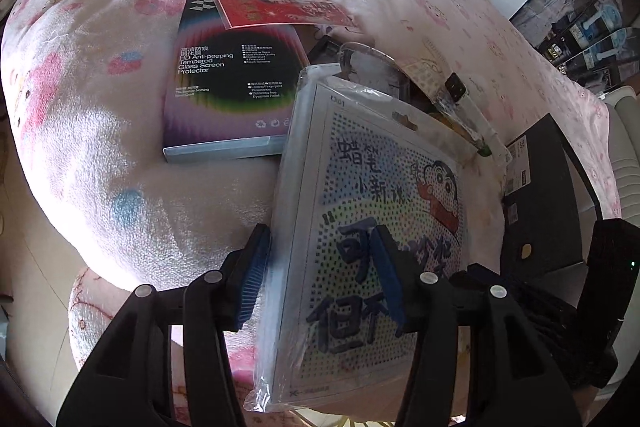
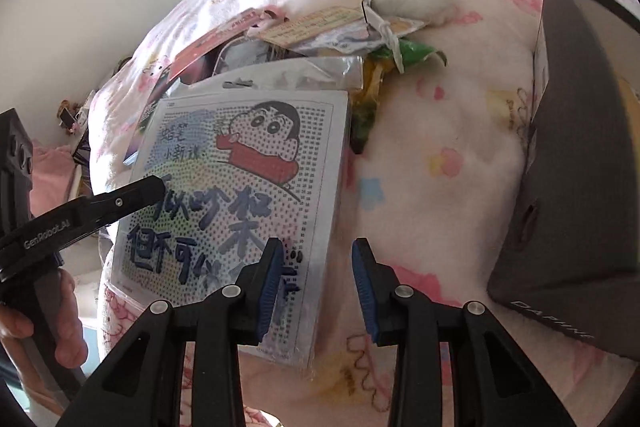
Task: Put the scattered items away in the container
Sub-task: 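Carry the held bead-art bag over the open black box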
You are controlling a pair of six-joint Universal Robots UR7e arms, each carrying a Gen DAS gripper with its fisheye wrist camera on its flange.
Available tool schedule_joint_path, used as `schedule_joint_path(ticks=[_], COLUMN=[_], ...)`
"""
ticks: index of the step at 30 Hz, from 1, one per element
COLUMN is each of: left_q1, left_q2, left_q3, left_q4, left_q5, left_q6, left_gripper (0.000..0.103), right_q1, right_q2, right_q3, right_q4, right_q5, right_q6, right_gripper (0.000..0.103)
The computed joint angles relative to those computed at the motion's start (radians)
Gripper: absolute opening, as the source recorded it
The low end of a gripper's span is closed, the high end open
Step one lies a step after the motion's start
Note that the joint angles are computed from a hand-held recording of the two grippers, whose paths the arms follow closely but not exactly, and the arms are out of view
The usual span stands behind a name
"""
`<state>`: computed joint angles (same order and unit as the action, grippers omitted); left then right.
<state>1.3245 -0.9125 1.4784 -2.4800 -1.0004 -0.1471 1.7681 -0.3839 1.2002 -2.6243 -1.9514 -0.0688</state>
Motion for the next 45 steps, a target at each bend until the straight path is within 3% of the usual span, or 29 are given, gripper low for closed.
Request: schedule_joint_path(ticks=[2,4,8,15,24,32,39,45], left_q1=[-0.003,-0.01,-0.028,-0.073,-0.156,-0.203,-0.261,-0.294], left_q2=[0.0,-0.003,-0.027,-0.09,-0.079,-0.018,0.069,0.17], left_q3=[0.006,0.017,0.037,0.069,0.057,-0.007,-0.088,-0.192], left_q4=[0.003,0.0,0.013,-0.025,-0.039,0.022,0.009,0.078], left_q5=[0.005,0.018,0.029,-0.051,-0.091,-0.162,-0.188,-0.219], left_q6=[0.004,0.01,0.02,0.065,0.131,0.135,0.2,0.21], left_gripper=[0.055,0.055,0.055,0.056,0.056,0.059,0.057,0.059], right_q1=[-0.021,-0.035,0.0,0.04,0.051,0.046,0.025,-0.025], right_q2=[-0.003,-0.004,-0.003,-0.107,-0.245,-0.327,-0.412,-0.485], right_q3=[0.009,0.013,0.02,0.143,0.286,0.368,0.447,0.491], right_q4=[-0.01,-0.002,-0.028,-0.157,-0.323,-0.448,-0.547,-0.578], right_q5=[0.072,0.143,0.074,0.078,0.042,-0.03,-0.043,-0.037], right_q6=[0.025,0.054,0.026,0.026,0.045,0.062,0.058,0.078], right_gripper=[0.039,0.05,0.05,0.047,0.047,0.047,0.047,0.047])
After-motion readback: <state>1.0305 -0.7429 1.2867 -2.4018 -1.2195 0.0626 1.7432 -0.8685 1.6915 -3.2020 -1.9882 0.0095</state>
